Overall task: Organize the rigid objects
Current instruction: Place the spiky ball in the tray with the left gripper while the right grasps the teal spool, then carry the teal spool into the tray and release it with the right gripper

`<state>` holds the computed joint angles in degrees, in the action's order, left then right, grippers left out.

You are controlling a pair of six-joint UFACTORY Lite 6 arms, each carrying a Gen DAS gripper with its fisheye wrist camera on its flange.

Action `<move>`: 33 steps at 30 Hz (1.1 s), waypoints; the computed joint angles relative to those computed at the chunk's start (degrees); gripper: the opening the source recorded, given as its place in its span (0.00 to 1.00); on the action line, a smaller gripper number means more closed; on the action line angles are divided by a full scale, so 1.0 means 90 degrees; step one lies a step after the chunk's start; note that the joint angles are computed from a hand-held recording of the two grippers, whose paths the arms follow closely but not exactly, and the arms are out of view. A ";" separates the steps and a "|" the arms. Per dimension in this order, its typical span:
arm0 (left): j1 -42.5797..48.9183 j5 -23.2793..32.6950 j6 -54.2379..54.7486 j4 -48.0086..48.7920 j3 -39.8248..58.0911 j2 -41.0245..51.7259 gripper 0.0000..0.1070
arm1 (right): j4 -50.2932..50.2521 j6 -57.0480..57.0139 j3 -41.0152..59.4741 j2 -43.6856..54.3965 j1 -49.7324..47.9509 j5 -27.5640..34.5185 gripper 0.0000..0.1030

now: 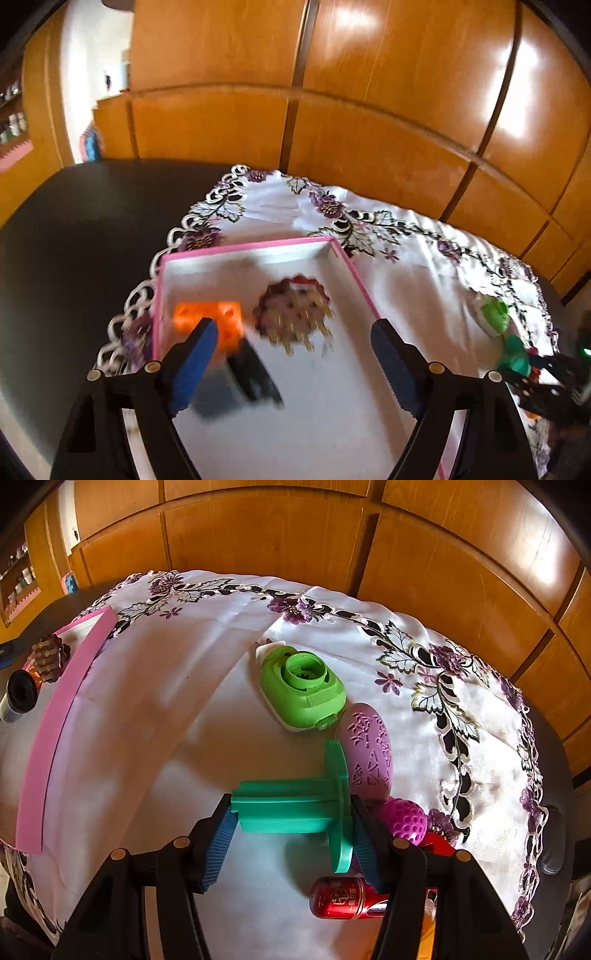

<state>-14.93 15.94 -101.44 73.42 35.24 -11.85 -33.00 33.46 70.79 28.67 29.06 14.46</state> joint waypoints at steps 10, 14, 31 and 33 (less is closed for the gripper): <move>-0.2587 0.2235 -0.0368 -0.1279 -0.1128 -0.1597 0.81 | -0.0773 0.0673 -0.0098 -0.0051 0.0104 0.0026 0.58; -0.3131 0.2790 -0.0538 -0.1401 -0.1164 -0.1693 0.81 | -0.0934 0.0821 -0.0133 -0.0079 0.0153 0.0036 0.58; -0.3526 0.3374 -0.0441 -0.1818 -0.1706 -0.2737 0.81 | -0.0683 0.0989 -0.0362 -0.0589 0.0239 0.0014 0.58; -0.3485 0.3355 -0.0427 -0.1857 -0.1799 -0.2841 0.81 | -0.0208 0.0636 -0.0410 -0.0839 0.0305 -0.0069 0.58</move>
